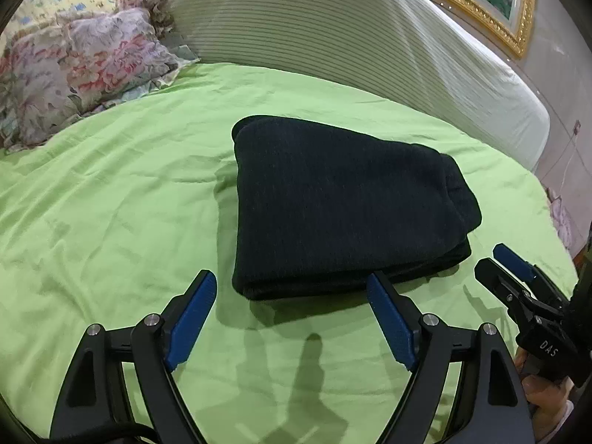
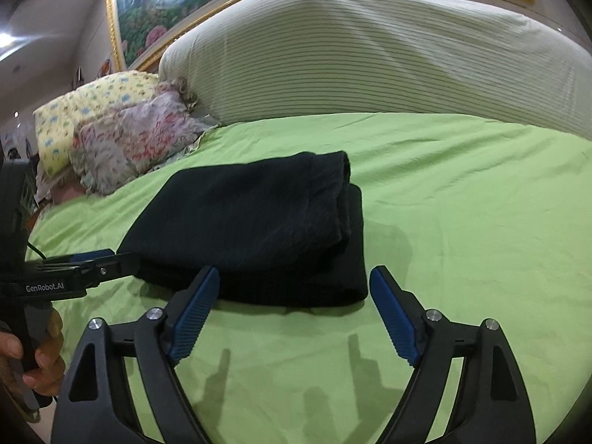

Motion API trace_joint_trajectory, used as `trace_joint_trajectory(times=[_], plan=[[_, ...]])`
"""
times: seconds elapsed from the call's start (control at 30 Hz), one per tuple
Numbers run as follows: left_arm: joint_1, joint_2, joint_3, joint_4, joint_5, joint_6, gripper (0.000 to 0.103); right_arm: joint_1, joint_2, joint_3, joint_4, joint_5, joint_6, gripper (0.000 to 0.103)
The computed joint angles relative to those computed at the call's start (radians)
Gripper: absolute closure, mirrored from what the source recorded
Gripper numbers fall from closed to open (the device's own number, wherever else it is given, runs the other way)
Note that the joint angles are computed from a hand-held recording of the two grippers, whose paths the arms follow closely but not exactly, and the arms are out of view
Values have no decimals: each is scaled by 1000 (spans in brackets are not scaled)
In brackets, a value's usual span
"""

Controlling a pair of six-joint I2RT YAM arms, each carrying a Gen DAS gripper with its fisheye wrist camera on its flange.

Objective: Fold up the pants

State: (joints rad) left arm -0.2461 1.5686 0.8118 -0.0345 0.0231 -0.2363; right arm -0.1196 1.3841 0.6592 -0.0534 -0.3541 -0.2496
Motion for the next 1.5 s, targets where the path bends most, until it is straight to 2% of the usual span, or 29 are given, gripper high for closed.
trace_joint_trajectory(times=[0.2, 0.33, 0.67, 1.17, 1.5], plan=[[-44, -36, -53, 30, -74, 9, 18, 24, -52, -66, 63, 36, -11, 14], [-59, -37, -69, 50, -96, 22, 18, 41, -67, -91, 75, 54, -19, 6], [-91, -18, -74, 57, -142, 30, 16, 75, -81, -116, 81, 76, -46, 5], [-128, -4, -86, 111, -237, 36, 12, 79, -79, -125, 77, 75, -12, 5], [-126, 21, -72, 115, -228, 39, 10, 83, -79, -125, 72, 80, -4, 5]])
